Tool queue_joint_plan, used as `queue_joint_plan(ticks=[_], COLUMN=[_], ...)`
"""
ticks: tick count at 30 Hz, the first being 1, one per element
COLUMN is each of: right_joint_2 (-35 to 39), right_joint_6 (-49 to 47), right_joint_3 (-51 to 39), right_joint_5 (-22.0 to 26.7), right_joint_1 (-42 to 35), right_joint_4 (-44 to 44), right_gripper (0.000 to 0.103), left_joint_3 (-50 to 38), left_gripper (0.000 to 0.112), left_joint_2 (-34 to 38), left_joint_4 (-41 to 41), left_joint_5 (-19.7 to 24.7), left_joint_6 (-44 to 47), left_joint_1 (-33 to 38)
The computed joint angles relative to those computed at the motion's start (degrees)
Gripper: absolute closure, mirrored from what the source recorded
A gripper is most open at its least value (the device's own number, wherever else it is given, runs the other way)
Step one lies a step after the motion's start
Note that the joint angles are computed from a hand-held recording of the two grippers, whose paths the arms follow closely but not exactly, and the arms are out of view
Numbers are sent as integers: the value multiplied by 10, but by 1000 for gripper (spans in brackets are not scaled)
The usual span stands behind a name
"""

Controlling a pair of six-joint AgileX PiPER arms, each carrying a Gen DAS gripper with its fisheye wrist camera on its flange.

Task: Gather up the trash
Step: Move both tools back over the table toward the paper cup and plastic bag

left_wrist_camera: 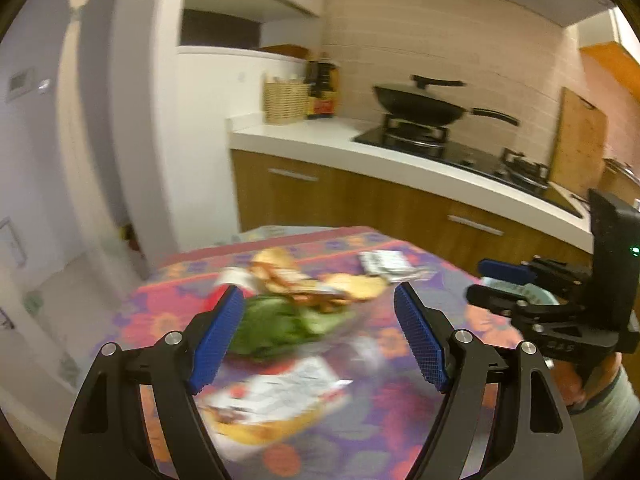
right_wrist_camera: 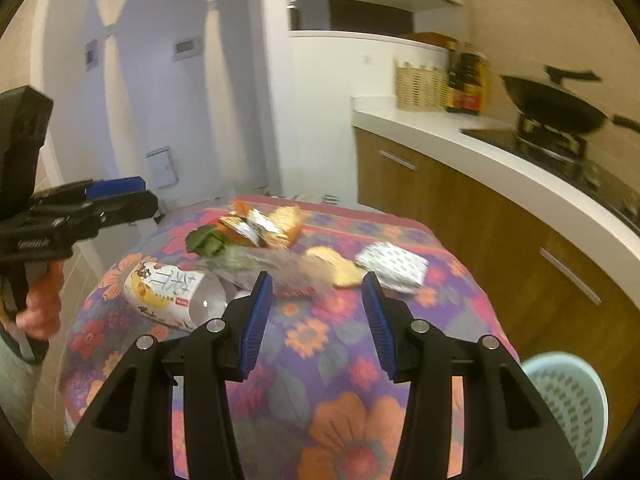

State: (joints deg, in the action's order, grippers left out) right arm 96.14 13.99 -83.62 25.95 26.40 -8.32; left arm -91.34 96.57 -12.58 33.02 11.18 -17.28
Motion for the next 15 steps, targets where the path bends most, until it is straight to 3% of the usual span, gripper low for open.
queue_joint_plan(ticks=[3,7,15], right_joint_2=[39,87,109], right_joint_6=[-23,-90,-106], right_joint_3=[-42,-91,-111], right_joint_5=[4,14,2], right_joint_1=[8,5,-7], right_joint_4=[8,71,84], right_gripper=[60,60,60], left_joint_3=[-25,-104,-411], left_gripper=[37,37,41], left_joint_2=[26,102,324], left_joint_4=[-38,-104,-159], left_joint_5=[15,78,288], left_joint_6=[59,153,155], left_joint_1=[40,102,171])
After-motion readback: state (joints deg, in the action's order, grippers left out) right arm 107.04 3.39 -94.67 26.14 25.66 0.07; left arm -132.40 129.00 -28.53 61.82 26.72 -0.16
